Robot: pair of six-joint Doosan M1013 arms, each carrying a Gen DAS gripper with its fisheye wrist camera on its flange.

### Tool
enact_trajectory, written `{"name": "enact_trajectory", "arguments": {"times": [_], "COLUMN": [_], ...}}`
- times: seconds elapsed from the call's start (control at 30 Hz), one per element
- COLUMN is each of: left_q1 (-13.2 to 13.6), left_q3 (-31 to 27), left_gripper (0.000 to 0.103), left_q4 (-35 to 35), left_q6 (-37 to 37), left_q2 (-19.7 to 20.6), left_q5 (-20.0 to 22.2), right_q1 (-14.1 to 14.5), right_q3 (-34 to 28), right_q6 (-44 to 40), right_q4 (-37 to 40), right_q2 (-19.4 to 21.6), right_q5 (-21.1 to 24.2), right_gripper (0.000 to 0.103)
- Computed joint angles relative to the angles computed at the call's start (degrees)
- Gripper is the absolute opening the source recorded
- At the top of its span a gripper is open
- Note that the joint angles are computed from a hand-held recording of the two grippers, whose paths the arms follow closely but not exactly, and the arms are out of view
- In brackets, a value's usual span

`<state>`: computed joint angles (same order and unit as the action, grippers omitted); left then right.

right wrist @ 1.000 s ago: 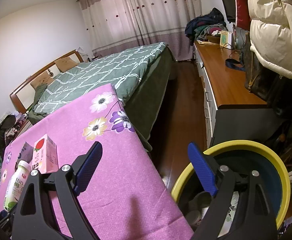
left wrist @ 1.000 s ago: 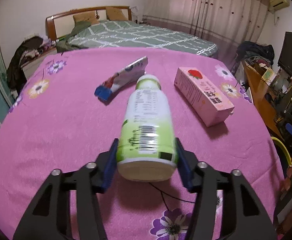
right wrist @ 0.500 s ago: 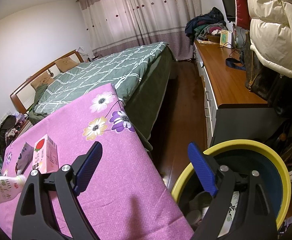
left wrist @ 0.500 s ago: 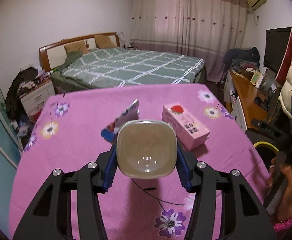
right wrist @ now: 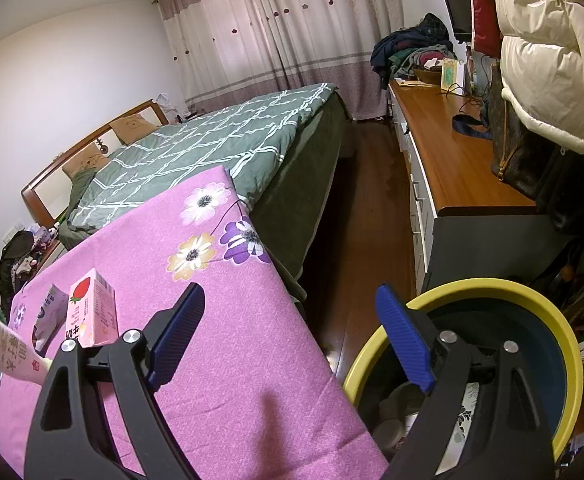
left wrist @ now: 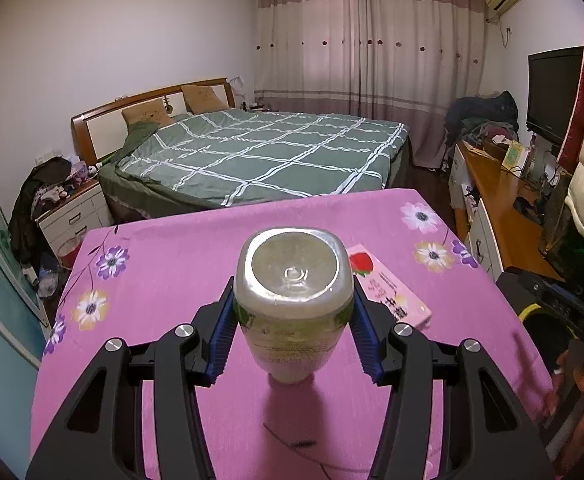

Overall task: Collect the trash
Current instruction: 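Carry the milk bottle with the left gripper over the bin and release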

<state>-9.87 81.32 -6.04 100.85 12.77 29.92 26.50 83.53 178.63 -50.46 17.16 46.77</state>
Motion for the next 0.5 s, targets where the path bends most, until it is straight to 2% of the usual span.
{"name": "enact_trajectory", "arguments": {"times": [0.3, 0.5], "left_q1": [0.2, 0.6], "left_q3": [-1.7, -0.9], "left_gripper": [0.052, 0.052], "left_q4": [-2.4, -7.8], "left_q6": [2.2, 7.9], "left_q2": [1.1, -0.6], "left_q5": [0.6, 0.8], "right_q1": [0.5, 1.2], "right_q3": [1.6, 4.9], "right_q6": [2.3, 3.5], "right_q4": [-2.6, -4.6], "right_q2": [-1.1, -4.6], "right_q5": [-1.6, -3.7], "right_gripper": [0.083, 0.083]}}
